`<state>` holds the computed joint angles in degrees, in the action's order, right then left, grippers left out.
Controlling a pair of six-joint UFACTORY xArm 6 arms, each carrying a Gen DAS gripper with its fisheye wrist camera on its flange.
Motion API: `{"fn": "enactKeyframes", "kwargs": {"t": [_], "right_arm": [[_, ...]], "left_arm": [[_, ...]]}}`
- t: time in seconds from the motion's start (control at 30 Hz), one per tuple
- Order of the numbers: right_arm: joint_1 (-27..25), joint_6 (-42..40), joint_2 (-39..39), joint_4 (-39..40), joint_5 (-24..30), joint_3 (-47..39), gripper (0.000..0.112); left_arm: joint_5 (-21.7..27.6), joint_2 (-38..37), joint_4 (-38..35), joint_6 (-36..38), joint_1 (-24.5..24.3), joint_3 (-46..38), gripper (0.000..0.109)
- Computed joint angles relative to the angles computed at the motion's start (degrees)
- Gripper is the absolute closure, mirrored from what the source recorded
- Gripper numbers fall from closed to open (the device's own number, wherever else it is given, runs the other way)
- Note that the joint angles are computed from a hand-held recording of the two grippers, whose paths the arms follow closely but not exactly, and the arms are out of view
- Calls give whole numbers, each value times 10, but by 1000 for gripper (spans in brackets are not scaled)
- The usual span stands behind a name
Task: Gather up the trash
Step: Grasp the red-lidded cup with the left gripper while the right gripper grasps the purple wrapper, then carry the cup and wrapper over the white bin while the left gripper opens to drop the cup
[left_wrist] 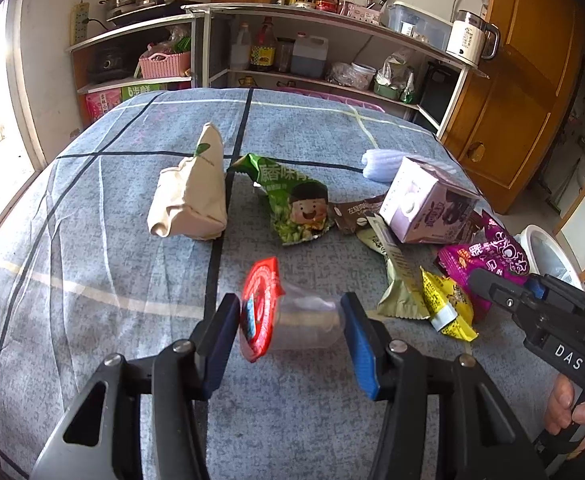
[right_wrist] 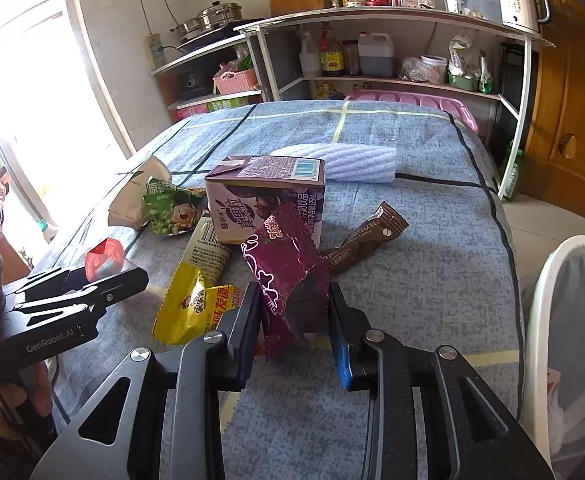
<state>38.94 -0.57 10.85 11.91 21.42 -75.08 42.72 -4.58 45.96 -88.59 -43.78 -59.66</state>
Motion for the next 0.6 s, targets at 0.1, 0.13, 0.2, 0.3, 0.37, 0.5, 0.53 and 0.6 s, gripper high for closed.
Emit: {"fn": "enactKeyframes", "kwargs": {"t": [0.1,0.13,0.2,0.3,0.37,0.5,0.53,0.6], "right_arm": [[1,-1,-7,0,-6,9,80],[1,-4,-9,4,-8,12,80],[0,-5,-16,6,-14,21,80],[0,-6,-29,8,-24,35,80],[-1,-7,-39,10,-31,47,80],[-4,-2,-55,14,-40,63,80],[-5,-2,-60,16,-43,68,80],[-8,3,-71,13,-50,79,80]], "left_arm": [[3,-2,5,-5,-5,-2,54],[4,-3,6,-5,-7,-3,54],[6,-2,9,-4,-11,-7,54],[6,0,12,1,-17,-16,54],[9,4,15,5,-22,-27,54],[16,12,23,9,-32,-48,54],[17,14,24,10,-34,-53,54],[20,21,26,14,-40,-64,54]]}}
